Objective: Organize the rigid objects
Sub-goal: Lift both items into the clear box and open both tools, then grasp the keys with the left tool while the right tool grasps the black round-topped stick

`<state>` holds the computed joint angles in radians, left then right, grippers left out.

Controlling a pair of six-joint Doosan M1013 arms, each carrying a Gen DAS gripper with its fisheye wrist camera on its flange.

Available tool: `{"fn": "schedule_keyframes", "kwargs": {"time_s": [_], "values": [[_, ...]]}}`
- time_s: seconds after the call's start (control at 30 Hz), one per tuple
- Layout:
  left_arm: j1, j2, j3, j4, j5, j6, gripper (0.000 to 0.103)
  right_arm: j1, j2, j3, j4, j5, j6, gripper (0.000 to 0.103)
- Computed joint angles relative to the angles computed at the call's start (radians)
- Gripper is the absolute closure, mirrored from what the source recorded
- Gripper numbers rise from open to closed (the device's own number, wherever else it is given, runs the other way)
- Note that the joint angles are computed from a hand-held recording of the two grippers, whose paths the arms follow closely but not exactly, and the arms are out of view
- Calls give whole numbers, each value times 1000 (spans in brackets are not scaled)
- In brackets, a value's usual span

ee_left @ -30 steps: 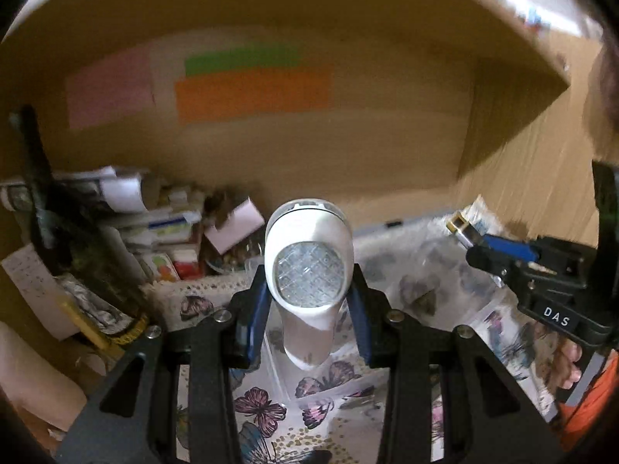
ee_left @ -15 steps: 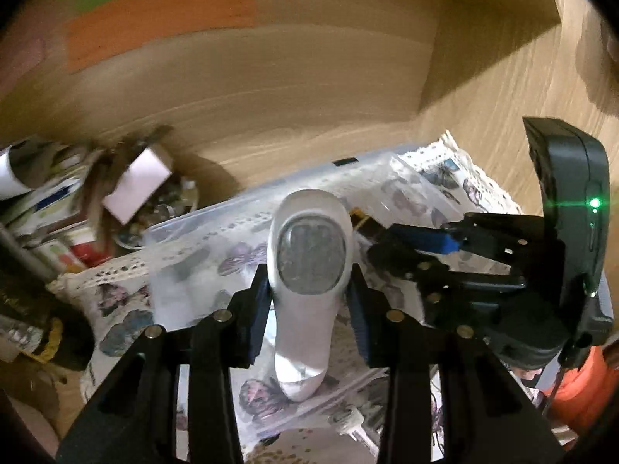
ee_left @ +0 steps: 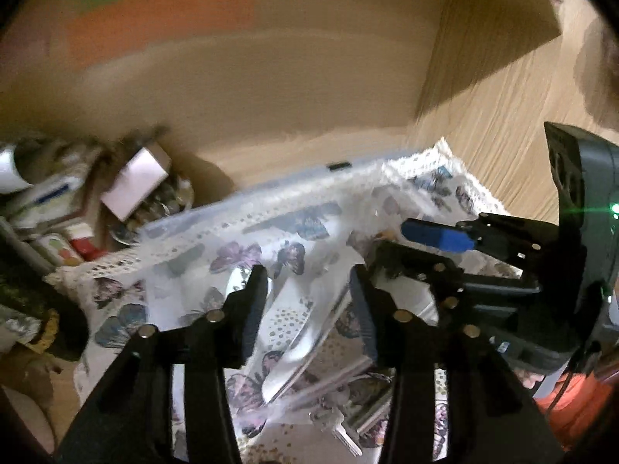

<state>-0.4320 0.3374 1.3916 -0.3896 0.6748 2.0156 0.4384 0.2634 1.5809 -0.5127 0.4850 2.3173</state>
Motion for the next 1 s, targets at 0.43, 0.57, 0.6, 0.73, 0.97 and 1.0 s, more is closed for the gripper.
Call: {"fn": "schedule_keyframes", "kwargs": {"time_s": [0.43,0.57,0.6,0.73,0.97,1.0], "values": [[11,-118,168,48,-114,-39,38,50,-104,135,-316,13,311,57],[17,-114,192,56,-74,-39,38,50,-108,161,-259,29,281,56],[16,-113,200,71,-69,-43,38,47,-105,165,-221,33,251,56],[15,-102,214,116,-34,-75,38,34,-91,174,-91,57,147,56],[10,-59,186,100,60,-61,51,30,-86,187,19,35,40,57],[8,-53,180,93,69,-58,51,30,-84,186,26,36,32,58]]}}
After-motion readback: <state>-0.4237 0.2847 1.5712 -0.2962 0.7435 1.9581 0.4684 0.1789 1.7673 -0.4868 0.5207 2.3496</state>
